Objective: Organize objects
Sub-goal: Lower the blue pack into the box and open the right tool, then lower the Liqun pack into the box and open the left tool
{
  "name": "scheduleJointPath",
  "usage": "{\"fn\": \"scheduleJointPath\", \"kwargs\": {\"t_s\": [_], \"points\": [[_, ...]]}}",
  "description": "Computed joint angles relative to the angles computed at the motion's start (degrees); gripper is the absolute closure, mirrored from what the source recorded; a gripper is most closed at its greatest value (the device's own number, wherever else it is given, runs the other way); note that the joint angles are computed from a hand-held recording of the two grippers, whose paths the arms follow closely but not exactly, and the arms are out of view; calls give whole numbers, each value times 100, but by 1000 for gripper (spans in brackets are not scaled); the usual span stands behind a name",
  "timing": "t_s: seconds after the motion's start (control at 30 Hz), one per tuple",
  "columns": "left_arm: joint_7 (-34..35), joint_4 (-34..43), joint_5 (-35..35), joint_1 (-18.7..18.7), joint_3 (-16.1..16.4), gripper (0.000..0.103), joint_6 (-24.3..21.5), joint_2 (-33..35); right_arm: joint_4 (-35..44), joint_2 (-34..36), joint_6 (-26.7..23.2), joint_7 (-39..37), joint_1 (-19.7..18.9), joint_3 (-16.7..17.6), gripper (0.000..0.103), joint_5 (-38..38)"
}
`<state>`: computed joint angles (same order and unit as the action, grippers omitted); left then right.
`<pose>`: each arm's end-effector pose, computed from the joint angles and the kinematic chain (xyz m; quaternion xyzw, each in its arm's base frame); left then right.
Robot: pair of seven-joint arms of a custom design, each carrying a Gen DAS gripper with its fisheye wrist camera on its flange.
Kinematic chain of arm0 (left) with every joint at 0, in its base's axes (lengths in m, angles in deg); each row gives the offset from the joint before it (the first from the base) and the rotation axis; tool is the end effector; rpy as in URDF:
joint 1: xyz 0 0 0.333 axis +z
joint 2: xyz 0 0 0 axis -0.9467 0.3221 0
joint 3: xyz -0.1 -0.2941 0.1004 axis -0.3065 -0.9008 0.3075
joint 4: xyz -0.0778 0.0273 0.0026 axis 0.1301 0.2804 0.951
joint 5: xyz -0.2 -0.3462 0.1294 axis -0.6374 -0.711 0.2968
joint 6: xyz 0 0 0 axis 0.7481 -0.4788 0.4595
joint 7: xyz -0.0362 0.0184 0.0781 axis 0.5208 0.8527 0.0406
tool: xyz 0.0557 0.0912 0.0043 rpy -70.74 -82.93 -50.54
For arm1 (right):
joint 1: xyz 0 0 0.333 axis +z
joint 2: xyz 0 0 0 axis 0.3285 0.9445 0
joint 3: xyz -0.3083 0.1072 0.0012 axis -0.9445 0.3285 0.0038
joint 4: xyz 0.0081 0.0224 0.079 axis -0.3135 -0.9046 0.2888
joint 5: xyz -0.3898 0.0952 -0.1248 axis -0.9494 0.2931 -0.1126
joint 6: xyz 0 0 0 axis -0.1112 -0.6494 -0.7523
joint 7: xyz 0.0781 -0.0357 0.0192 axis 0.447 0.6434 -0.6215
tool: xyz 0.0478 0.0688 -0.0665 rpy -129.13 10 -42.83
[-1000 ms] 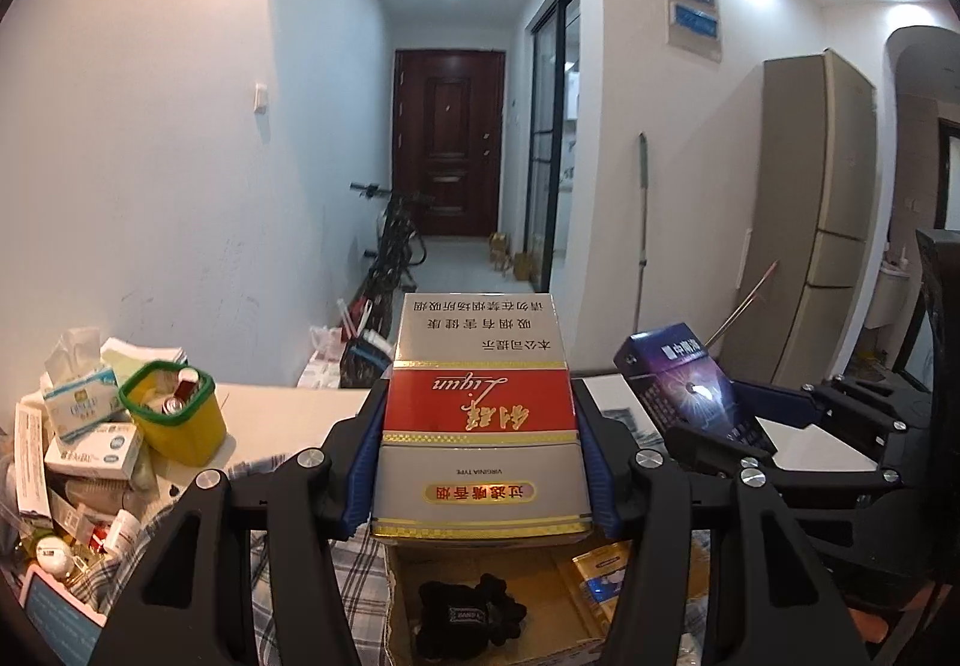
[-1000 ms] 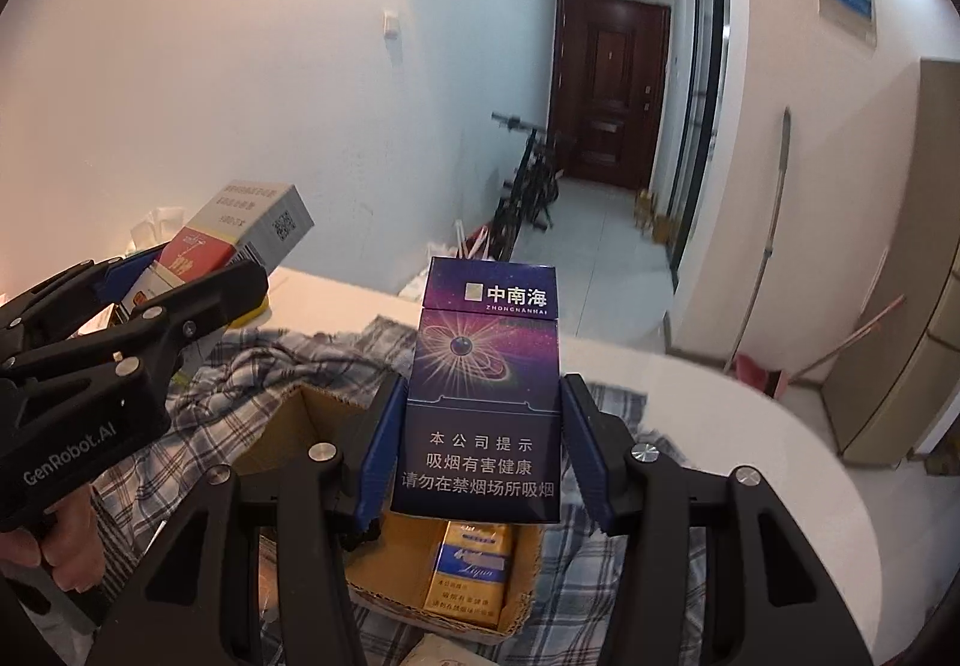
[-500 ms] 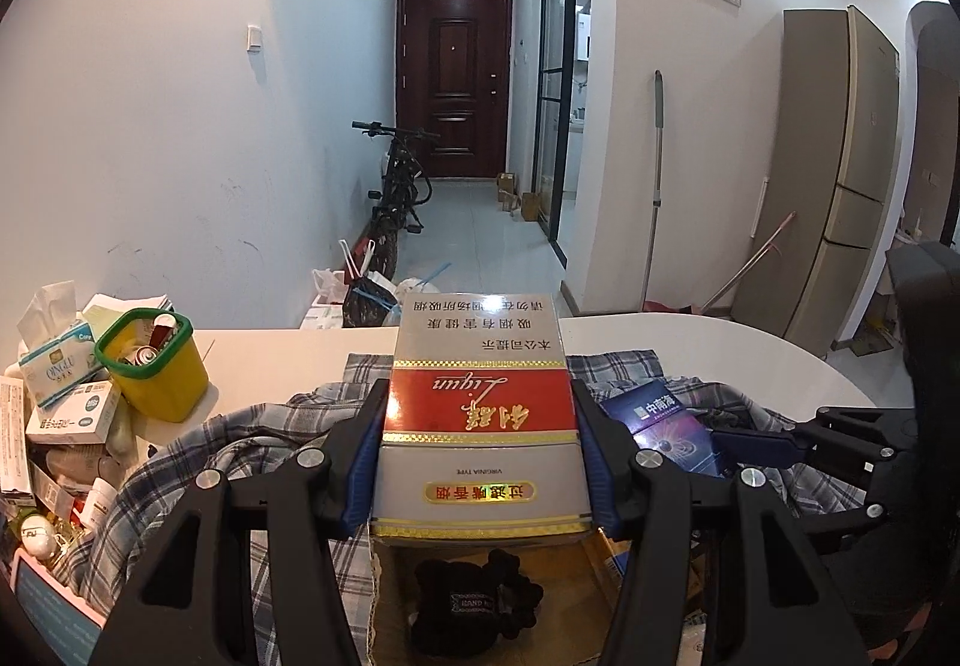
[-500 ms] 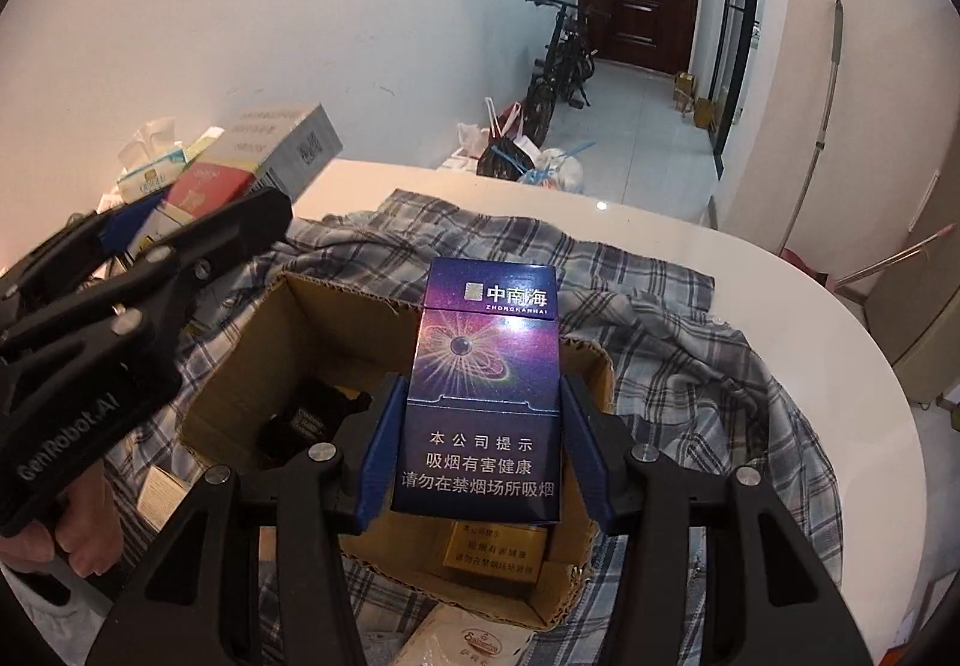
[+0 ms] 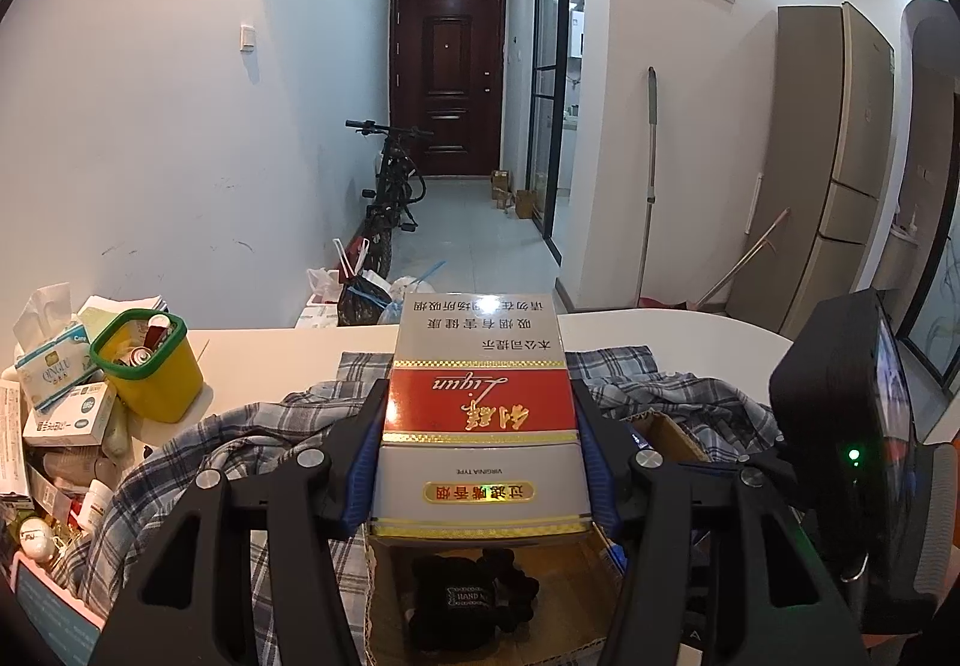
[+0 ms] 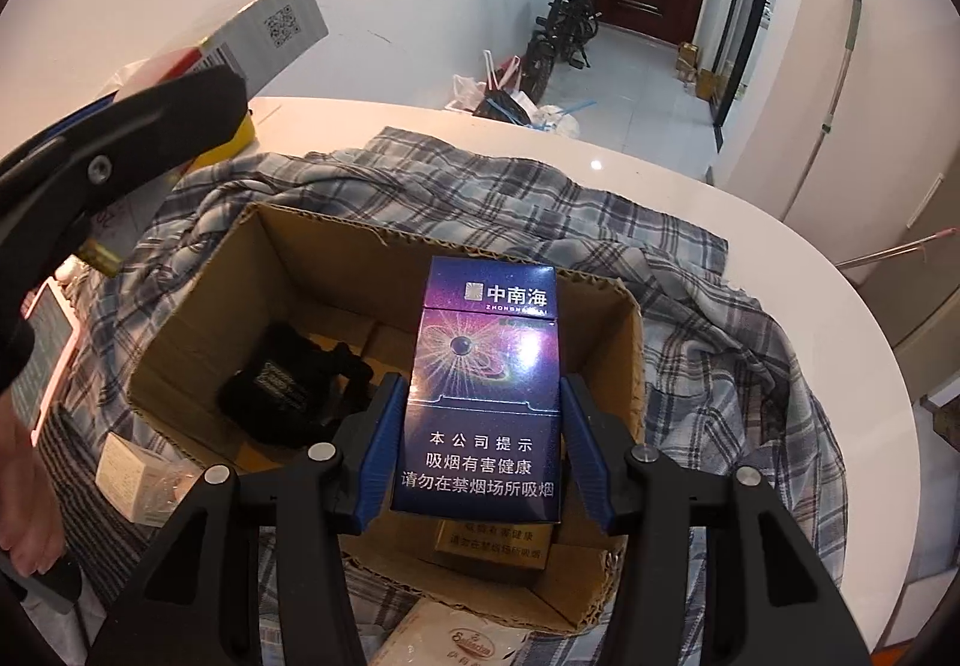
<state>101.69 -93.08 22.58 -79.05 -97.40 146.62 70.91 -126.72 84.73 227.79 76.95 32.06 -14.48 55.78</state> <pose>0.6025 -0.1389 0.5634 -0.4759 0.7326 -0.4177 0.2496 0.5723 0.1589 0.5254 -0.7135 0.6386 -0.1981 0.2095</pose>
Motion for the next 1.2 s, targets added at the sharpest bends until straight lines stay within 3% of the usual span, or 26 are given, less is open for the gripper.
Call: {"fn": "scheduleJointPath", "kwargs": {"t_s": [0.27,0.37,0.77,0.83,0.93,1.1,1.2], "points": [[52,-37,43,-25,-5,45,-7,-19,81,78,-117,183,-26,35,52,-385],[54,-32,11,-27,1,45,2,-29,118,69,-207,544,-48,82,46,-873],[190,-12,-75,-38,4,45,-285,-40,-230,-562,298,1196,-214,98,42,-1362],[385,42,-391,-38,29,45,-561,-35,-219,-661,156,1697,-404,294,42,-2149],[158,121,-200,22,43,45,-996,4,-210,-793,-21,2502,-586,485,41,-3233],[-91,52,-15,26,3,45,-873,-35,-315,-996,187,2594,-560,259,41,-2983],[-449,101,257,12,-17,45,-1179,-31,-497,-1129,548,2249,-475,27,41,-2395]]}}
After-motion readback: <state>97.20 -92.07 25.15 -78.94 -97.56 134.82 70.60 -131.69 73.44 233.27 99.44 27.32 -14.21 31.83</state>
